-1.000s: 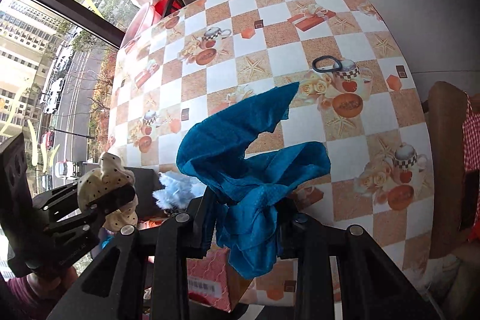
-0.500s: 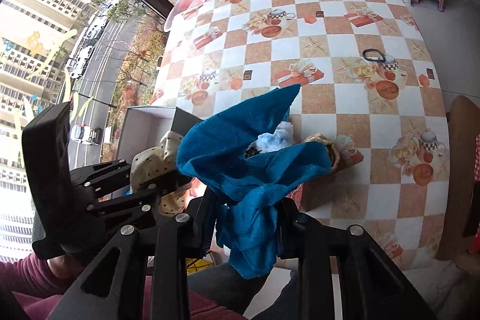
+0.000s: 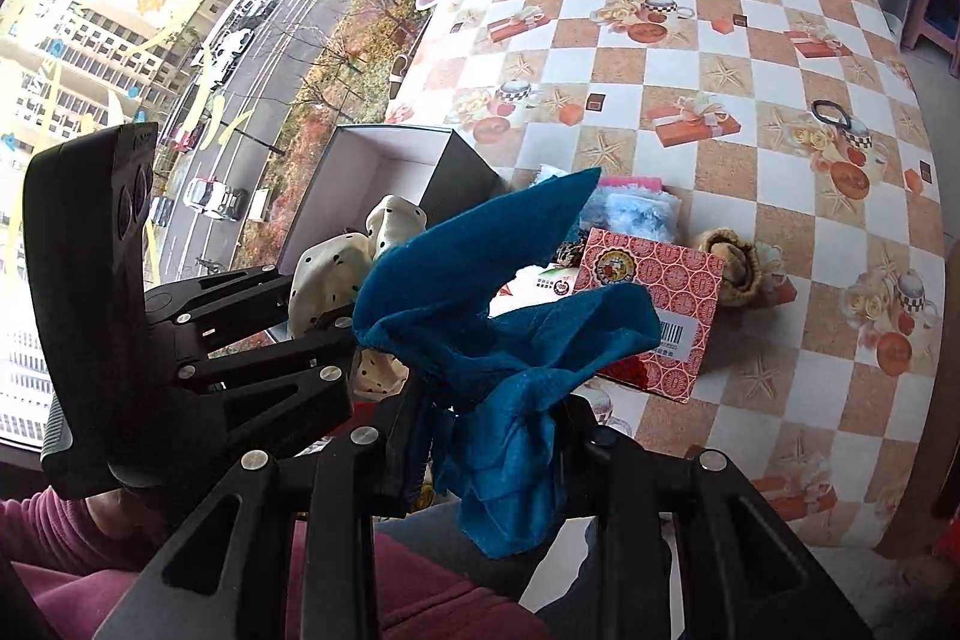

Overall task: Organize soft objects
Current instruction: 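Carry the polka-dot scrunchie and blue cloth over the white box with both tools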

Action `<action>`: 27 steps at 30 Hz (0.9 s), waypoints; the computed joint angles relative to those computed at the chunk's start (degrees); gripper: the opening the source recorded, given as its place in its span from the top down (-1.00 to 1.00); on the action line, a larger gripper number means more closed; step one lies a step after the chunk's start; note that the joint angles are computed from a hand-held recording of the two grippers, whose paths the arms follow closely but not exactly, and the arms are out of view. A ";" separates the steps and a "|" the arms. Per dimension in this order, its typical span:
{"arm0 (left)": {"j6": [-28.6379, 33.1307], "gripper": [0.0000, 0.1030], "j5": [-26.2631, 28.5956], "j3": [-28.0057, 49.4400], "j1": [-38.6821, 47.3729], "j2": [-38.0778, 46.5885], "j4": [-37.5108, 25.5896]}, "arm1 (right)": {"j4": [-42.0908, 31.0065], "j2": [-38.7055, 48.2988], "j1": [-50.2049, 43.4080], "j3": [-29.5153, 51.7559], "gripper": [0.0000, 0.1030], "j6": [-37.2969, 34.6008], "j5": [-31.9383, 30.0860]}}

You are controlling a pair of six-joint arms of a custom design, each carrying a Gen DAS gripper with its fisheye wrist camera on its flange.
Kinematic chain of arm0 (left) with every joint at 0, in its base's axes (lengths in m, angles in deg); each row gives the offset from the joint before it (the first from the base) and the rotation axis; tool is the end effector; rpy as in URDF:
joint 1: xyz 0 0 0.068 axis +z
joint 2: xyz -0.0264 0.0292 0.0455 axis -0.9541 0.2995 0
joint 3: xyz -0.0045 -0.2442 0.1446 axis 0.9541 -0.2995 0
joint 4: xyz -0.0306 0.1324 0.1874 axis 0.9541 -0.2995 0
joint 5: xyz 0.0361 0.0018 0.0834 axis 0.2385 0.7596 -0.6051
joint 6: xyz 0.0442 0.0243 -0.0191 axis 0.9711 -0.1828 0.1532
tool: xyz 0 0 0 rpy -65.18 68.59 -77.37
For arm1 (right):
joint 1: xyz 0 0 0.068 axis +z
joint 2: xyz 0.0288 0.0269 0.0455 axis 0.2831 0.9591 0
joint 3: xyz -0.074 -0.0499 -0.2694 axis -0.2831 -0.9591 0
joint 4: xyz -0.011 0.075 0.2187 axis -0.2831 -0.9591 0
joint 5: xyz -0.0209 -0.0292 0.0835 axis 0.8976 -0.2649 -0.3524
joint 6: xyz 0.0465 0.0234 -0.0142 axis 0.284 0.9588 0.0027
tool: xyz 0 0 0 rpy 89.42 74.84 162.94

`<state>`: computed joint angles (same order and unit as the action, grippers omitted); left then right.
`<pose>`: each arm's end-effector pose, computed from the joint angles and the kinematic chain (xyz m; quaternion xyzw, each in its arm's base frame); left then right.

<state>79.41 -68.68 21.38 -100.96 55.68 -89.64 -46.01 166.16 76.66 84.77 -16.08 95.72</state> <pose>0.2123 -0.1219 0.3742 0.3172 0.9301 -0.1159 0.1443 0.1423 0.2413 0.3600 0.0830 0.9566 0.2265 0.1636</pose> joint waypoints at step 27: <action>-1.84 0.63 0.46 -3.33 3.56 -4.31 0.75 | -0.49 3.03 1.74 3.86 0.38 -2.78 -0.04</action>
